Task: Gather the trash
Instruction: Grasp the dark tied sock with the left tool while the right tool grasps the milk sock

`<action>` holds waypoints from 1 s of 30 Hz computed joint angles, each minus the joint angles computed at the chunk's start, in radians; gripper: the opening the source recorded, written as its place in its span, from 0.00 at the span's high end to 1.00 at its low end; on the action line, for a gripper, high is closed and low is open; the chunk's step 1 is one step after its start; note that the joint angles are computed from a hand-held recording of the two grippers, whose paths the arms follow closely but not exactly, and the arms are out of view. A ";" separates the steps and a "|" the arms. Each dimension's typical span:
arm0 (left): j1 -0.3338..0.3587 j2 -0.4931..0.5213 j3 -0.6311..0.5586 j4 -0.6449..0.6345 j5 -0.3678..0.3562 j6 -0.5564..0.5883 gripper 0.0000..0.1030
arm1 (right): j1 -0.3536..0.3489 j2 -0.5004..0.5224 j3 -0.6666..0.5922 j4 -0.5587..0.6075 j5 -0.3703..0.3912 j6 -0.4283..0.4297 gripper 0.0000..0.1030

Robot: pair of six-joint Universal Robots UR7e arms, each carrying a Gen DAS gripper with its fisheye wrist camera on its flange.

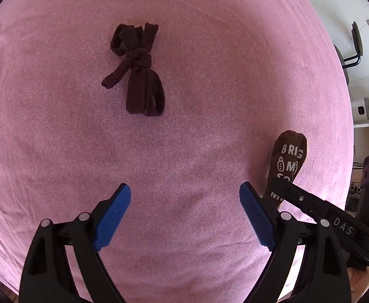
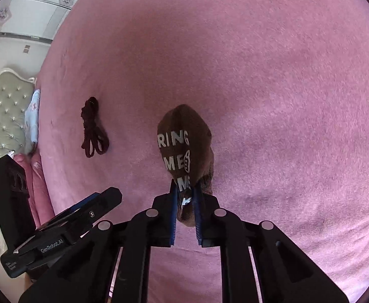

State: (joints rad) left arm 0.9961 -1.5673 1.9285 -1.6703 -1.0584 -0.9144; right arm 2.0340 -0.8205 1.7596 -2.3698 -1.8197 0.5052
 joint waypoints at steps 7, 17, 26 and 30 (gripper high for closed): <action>0.074 0.056 -0.071 -0.043 0.086 0.039 0.15 | 0.000 0.070 -0.086 -0.007 0.040 -0.043 0.89; 0.157 0.133 -0.156 -0.006 0.145 0.040 0.63 | -0.004 0.093 -0.094 -0.024 0.081 -0.032 0.88; 0.122 -0.003 -0.046 -0.022 0.086 0.074 0.81 | 0.009 0.063 -0.046 -0.012 0.086 -0.018 0.88; 0.071 -0.076 0.015 0.034 0.046 0.052 0.81 | 0.030 0.026 -0.009 0.002 0.080 -0.014 0.88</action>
State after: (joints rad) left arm 1.0673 -1.6435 1.9439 -1.6368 -1.0128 -0.8620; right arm 2.0638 -0.7947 1.7505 -2.3675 -1.7398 0.4907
